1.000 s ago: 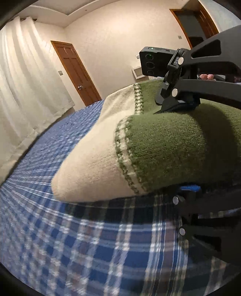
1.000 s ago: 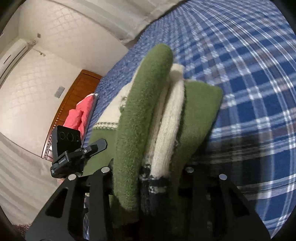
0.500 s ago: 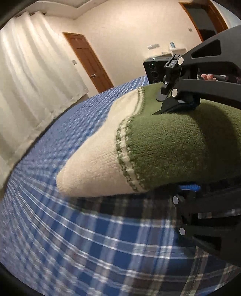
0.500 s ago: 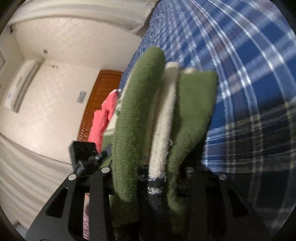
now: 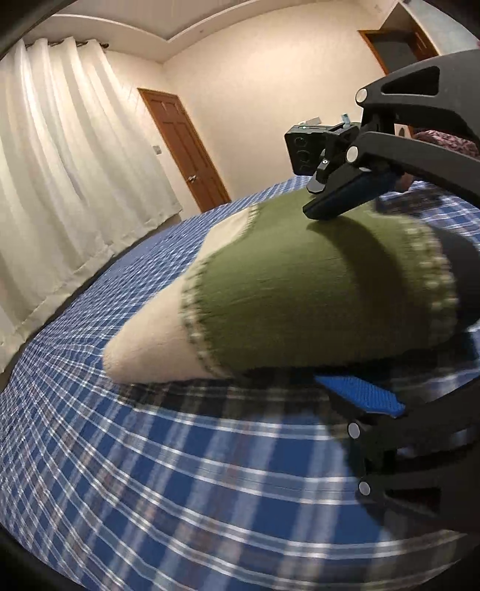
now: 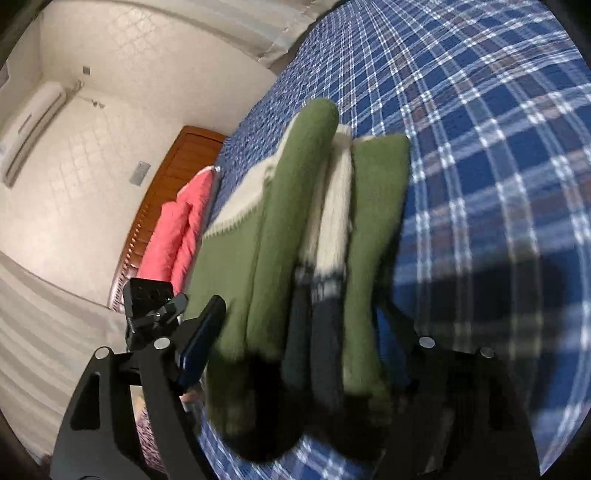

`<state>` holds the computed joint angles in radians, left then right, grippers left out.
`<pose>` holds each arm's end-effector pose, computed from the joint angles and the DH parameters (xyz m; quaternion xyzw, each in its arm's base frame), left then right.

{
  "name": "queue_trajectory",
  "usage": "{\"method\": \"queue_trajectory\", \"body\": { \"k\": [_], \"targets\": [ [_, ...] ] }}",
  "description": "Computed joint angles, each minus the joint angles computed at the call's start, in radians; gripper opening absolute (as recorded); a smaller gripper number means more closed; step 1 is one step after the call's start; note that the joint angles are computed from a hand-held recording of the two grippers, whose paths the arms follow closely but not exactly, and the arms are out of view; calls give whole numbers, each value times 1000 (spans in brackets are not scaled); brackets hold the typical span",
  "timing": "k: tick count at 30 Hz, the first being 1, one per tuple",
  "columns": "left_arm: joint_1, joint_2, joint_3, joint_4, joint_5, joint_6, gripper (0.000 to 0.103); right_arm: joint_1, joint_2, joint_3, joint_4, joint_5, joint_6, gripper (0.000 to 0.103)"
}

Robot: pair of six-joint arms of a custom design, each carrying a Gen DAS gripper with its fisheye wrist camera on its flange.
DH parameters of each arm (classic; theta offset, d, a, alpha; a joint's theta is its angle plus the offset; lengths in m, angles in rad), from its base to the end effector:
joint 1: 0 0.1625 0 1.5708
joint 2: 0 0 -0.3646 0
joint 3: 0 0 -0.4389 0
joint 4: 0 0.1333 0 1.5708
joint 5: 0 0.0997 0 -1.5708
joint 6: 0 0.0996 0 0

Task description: Fold small clothes

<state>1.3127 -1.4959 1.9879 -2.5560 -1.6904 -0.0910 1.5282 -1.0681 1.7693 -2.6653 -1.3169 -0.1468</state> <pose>-0.0227 -0.5616 0.2788 -0.0953 -0.9634 0.2299 0.0994 0.1309 -0.6462 0.1480 -0.0754 0.9702 -0.2047 0.1053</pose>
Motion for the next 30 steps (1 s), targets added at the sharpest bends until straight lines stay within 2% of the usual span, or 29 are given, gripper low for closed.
{"method": "queue_trajectory", "body": {
  "k": [2,4,9,12,14,16,17,19,20,21,22,24,30],
  "targets": [
    [4,-32,32,7,-21,14,81,-2,-25,39,-24,-6,-4,77],
    [-4,-56,52,15,-12,40,82,-7,-56,82,-53,-10,4,77],
    [-20,-61,64,13,12,61,83,-11,-61,91,-59,-14,15,78],
    [7,-51,57,-16,-36,24,83,-30,-55,83,-62,13,51,80],
    [20,-57,61,-23,-67,5,84,-44,-78,106,-42,26,28,81],
    [15,-66,61,0,-64,19,85,-41,-74,102,3,47,13,79],
    [12,-69,62,5,-59,25,84,-41,-72,101,12,55,17,77],
    [6,-69,63,2,-58,21,83,-28,-67,108,-11,12,18,67],
    [0,-60,58,-5,-53,12,82,-26,-66,111,-19,0,25,58],
    [-3,-60,59,-7,-46,8,78,-30,-64,114,-26,1,41,50],
    [-7,-64,62,-2,-27,5,71,-33,-64,116,-26,3,46,46],
    [-12,-72,65,14,0,12,64,-36,-57,107,-18,16,50,39],
    [-22,-95,67,39,37,12,41,-50,-71,128,-32,69,53,29]
  ]
}}
